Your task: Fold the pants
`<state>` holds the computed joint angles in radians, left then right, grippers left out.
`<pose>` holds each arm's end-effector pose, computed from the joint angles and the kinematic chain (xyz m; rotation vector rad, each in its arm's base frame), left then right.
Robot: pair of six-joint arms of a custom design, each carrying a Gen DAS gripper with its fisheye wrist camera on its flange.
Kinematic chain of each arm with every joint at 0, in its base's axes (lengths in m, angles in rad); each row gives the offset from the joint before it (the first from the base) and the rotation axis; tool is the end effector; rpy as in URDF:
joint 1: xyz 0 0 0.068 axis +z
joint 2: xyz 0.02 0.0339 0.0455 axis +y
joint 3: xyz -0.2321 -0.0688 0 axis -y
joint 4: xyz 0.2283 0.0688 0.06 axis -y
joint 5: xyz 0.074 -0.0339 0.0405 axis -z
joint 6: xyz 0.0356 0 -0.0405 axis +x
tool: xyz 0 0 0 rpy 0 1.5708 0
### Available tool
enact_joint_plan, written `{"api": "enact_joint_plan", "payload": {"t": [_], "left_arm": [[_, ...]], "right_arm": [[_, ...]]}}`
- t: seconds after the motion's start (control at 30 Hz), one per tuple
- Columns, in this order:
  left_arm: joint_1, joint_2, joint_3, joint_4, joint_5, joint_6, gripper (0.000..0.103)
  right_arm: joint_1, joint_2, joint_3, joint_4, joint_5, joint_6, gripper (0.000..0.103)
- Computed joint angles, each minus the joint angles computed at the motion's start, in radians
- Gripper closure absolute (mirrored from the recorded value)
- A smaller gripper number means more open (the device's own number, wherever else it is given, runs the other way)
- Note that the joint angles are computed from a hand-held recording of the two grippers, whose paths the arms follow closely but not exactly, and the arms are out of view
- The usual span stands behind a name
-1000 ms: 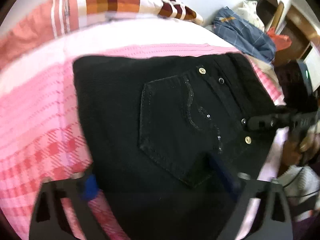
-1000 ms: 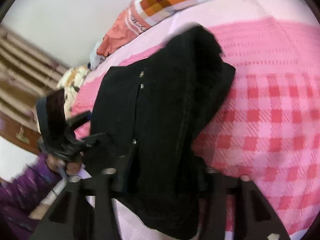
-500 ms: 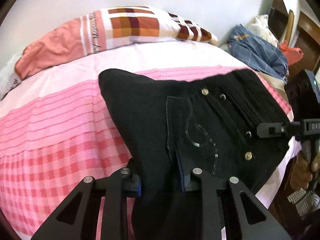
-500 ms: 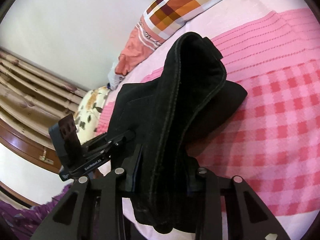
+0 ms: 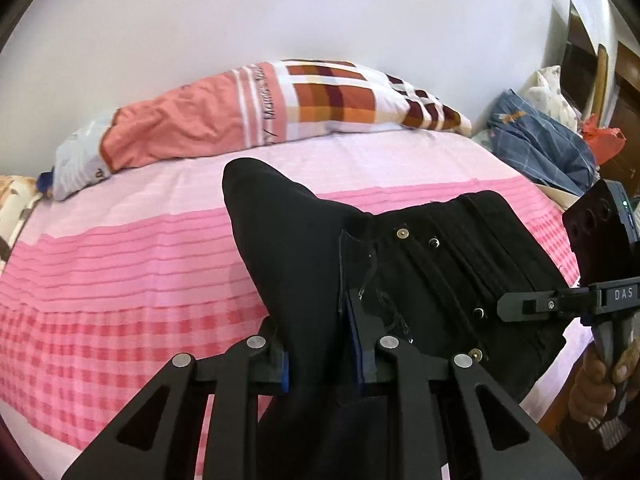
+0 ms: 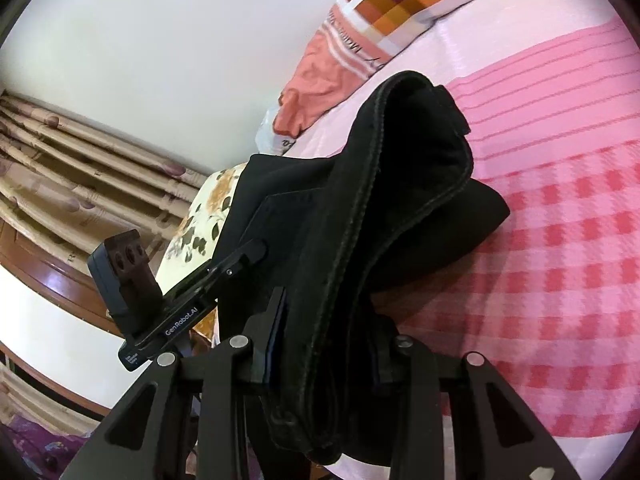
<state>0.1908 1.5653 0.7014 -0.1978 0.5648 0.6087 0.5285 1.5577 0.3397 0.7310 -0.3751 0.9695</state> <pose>0.2622 0.0312 0.1201 0.6846 2.3426 -0.4040 0.2066 0.1357 0.1019 0.2442 2.2790 1.2500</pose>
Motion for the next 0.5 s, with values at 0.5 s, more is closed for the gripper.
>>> {"api": "enact_joint_plan", "payload": {"t": [0.5], "left_arm": [[0.17,0.103,0.125,-0.083,0.048,0.099,0.081]], "right_arm": [[0.081,0.185,0.195,-0.005,0.008,0.03,0.071]]}}
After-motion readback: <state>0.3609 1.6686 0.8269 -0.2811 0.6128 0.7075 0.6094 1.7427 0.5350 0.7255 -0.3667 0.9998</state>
